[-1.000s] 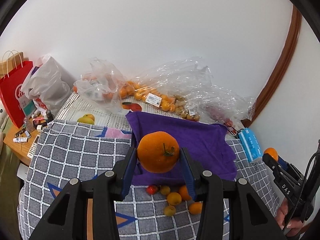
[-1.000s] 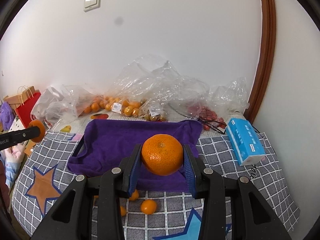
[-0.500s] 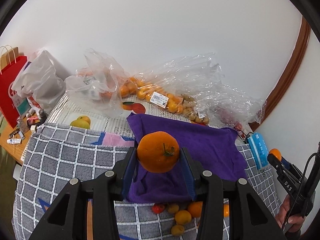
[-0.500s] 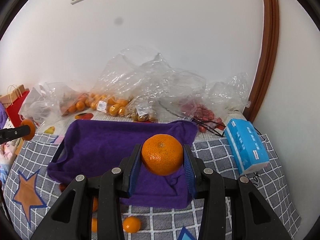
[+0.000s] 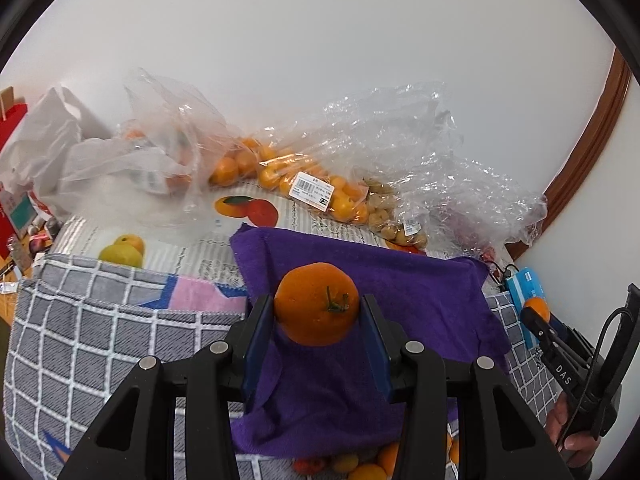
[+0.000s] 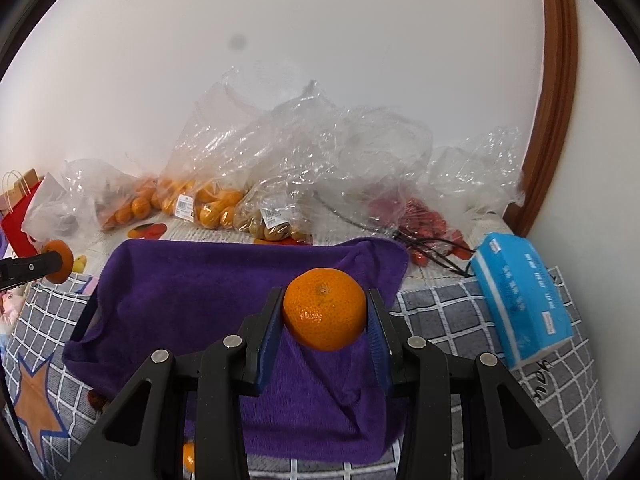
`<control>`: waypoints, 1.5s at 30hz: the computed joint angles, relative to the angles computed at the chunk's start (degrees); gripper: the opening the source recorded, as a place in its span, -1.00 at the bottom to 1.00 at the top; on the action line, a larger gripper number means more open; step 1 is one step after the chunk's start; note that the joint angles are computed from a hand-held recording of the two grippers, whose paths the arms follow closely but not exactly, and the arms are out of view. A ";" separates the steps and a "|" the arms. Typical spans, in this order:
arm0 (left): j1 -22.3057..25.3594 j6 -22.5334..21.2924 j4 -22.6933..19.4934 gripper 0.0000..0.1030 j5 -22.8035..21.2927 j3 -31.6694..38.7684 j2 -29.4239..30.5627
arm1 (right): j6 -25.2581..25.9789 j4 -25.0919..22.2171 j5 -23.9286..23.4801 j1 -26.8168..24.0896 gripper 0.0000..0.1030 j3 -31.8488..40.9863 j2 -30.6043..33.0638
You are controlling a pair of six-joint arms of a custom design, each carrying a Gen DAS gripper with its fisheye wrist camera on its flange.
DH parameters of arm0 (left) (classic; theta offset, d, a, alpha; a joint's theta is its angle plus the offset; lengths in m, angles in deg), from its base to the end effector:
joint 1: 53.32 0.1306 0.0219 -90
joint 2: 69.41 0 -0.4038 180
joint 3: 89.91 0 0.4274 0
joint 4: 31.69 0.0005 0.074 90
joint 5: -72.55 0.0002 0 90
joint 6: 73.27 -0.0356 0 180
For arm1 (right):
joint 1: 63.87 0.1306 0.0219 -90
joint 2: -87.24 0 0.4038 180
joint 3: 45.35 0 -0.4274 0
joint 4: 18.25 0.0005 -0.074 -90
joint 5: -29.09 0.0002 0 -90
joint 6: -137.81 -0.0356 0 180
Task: Organize fruits
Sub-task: 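Lower the orange onto the purple towel and open the right gripper, then withdraw the right gripper from the towel back over the fruit row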
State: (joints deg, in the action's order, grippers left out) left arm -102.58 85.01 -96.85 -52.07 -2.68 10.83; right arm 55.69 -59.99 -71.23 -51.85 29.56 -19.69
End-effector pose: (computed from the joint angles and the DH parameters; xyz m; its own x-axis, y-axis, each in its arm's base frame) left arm 0.2969 -0.3144 0.4927 -0.6028 -0.4716 -0.6436 -0.3567 0.8808 -0.3113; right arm 0.4047 0.0922 0.4605 -0.5749 -0.2603 -0.7757 -0.4221 0.9065 0.0087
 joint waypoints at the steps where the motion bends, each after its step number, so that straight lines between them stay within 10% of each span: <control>1: 0.49 -0.53 0.55 -0.19 0.64 0.01 0.34 | -0.11 0.32 0.12 0.14 -0.23 -0.01 0.47; 40: 7.45 -5.86 5.88 -0.18 12.38 -0.17 9.27 | -1.35 -2.84 -0.21 2.22 -0.20 2.29 11.32; 45: 7.30 -5.12 6.86 -0.10 13.25 -0.88 7.86 | -1.44 -3.60 0.19 2.36 0.03 2.32 8.90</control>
